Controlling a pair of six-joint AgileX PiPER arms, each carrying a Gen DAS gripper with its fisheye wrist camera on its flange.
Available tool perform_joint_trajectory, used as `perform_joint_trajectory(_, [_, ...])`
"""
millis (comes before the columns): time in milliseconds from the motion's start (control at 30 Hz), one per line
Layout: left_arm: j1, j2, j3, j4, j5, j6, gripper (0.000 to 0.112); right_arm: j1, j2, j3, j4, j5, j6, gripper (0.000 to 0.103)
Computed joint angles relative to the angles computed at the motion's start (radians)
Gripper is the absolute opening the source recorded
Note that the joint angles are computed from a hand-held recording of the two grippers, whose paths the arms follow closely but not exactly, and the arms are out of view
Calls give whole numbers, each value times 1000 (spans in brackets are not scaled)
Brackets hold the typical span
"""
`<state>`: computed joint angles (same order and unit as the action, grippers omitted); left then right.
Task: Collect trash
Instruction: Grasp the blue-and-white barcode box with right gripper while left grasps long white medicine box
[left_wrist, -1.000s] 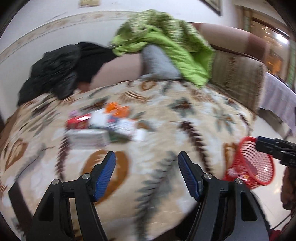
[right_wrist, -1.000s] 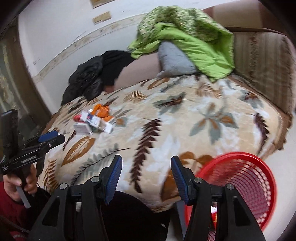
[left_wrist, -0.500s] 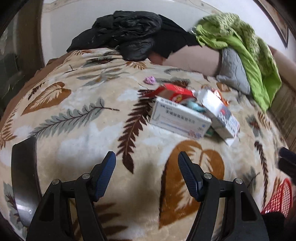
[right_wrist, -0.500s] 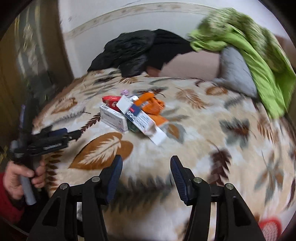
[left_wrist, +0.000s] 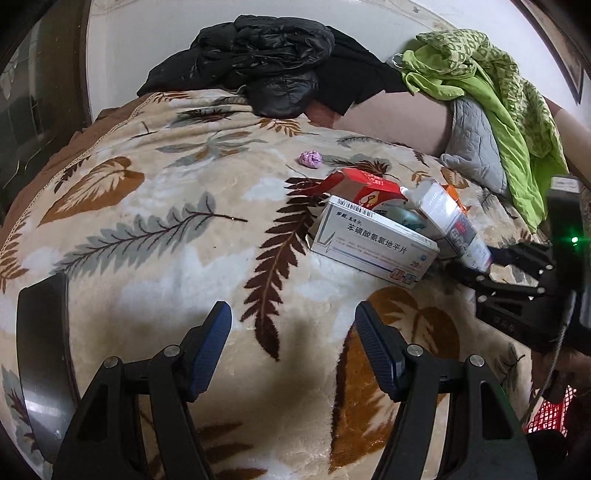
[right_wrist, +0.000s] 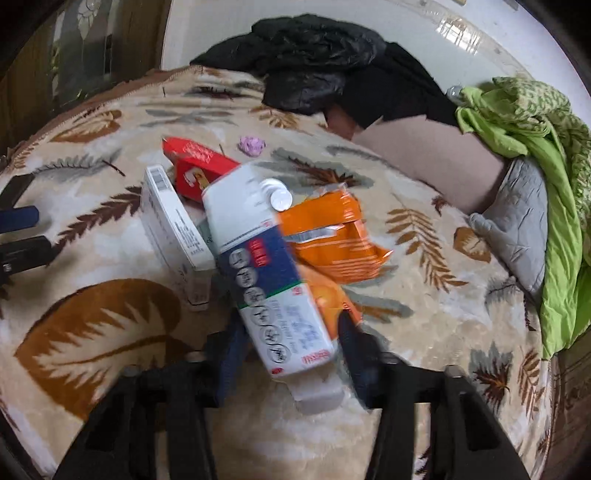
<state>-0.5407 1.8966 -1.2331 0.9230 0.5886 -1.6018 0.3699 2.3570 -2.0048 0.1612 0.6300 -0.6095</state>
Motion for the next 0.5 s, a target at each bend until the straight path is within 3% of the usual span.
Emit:
perform_joint_trajectory(167, [13, -18, 24, 21, -5, -54, 68, 47, -78, 133, -31, -88, 71, 44])
perform_joint_trajectory(267, [20, -31, 42, 33, -9, -89, 68, 38, -129, 196, 130, -83, 27, 45])
perform_joint_trajectory(333, [22, -34, 46, 32, -13, -96, 68, -1, -139, 190, 286, -9, -55, 45])
perform_joint_trajectory(367, [22, -34, 46, 33, -14, -97, 68, -38, -128, 148, 386, 86, -81, 41])
perform_joint_trajectory(400, [20, -33, 46, 37, -13, -99, 68, -67, -126, 146, 486, 142, -103, 18])
perform_joint_trajectory(467, [17, -32, 44, 46, -16, -105, 68, -115, -160, 209, 618, 136, -170, 16])
perform_joint_trajectory(500, [17, -32, 45, 51, -24, -112, 68, -114, -189, 263, 651, 82, -219, 7])
